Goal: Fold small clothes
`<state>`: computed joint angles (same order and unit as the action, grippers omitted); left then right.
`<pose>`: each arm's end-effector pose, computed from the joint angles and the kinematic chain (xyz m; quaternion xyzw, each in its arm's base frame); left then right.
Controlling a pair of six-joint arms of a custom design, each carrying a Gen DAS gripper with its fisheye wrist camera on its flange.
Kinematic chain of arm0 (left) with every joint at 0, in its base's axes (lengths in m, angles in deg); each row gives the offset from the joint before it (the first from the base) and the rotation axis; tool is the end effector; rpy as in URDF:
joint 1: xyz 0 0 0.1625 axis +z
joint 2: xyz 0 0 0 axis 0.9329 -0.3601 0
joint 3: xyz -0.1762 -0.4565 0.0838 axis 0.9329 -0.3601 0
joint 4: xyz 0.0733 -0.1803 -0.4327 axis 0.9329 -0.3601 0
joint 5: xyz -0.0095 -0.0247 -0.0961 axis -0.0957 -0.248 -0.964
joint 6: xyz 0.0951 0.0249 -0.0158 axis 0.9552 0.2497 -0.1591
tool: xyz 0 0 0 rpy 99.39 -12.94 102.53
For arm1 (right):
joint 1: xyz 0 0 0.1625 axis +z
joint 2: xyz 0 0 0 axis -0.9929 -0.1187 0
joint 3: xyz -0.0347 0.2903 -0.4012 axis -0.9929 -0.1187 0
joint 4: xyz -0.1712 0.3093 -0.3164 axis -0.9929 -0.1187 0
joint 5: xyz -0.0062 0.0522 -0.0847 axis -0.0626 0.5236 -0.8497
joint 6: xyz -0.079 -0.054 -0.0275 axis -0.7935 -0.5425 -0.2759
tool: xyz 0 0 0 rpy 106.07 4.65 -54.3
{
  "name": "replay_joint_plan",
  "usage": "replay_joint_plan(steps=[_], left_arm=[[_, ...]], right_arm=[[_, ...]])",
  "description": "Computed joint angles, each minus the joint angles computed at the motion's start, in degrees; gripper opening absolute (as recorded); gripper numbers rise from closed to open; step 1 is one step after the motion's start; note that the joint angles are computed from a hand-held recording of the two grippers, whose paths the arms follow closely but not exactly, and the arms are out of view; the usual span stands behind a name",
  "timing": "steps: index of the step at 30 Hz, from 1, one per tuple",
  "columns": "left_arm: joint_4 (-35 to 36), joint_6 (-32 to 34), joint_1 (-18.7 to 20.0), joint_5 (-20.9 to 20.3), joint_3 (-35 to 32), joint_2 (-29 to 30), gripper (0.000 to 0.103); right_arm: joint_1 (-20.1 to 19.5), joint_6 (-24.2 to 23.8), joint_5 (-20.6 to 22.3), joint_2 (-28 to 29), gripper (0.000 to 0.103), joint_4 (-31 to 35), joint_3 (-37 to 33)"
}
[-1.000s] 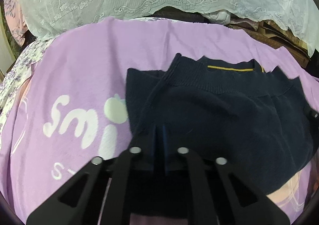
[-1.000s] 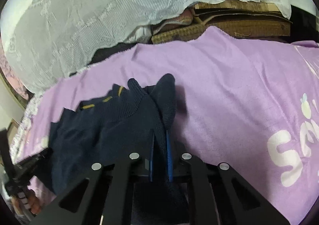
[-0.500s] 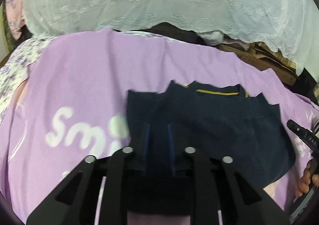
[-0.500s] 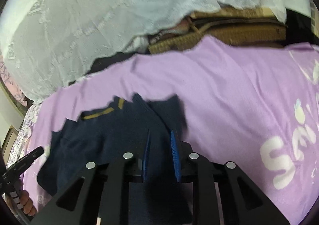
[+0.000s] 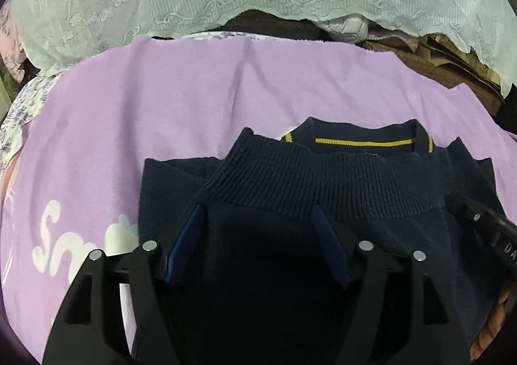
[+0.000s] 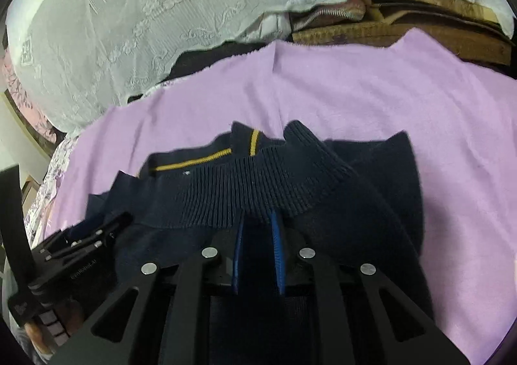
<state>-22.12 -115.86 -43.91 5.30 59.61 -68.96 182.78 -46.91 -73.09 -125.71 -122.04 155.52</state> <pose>-0.2204 -0.3435 0.1393 -0.0022 0.8310 -0.3757 0.4103 0.1763 -0.3946 0.1728 0.2374 -0.9189 0.2731 0.1569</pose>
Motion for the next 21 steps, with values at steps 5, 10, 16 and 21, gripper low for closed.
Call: replay_joint_plan(steps=[5, 10, 16, 21], left_arm=[[0.7, -1.7, -5.8, -0.7, 1.9, -1.8, 0.069], [4.7, -3.6, -4.2, -1.3, 0.4, 3.0, 0.081], [7.2, -6.6, -5.1, -1.1, 0.4, 2.6, 0.083], [11.3, -10.7, -8.1, -2.2, 0.4, 2.5, 0.083]], right_arm=[[1.8, -3.5, 2.2, -2.2, 0.02, -2.1, 3.1], [3.8, -6.8, -4.8, 3.9, 0.022, -4.9, 3.4], [3.1, -6.0, -2.6, 2.0, 0.022, -5.0, 4.5], [3.5, -5.9, -1.4, -0.5, 0.031, -6.4, 6.1]])
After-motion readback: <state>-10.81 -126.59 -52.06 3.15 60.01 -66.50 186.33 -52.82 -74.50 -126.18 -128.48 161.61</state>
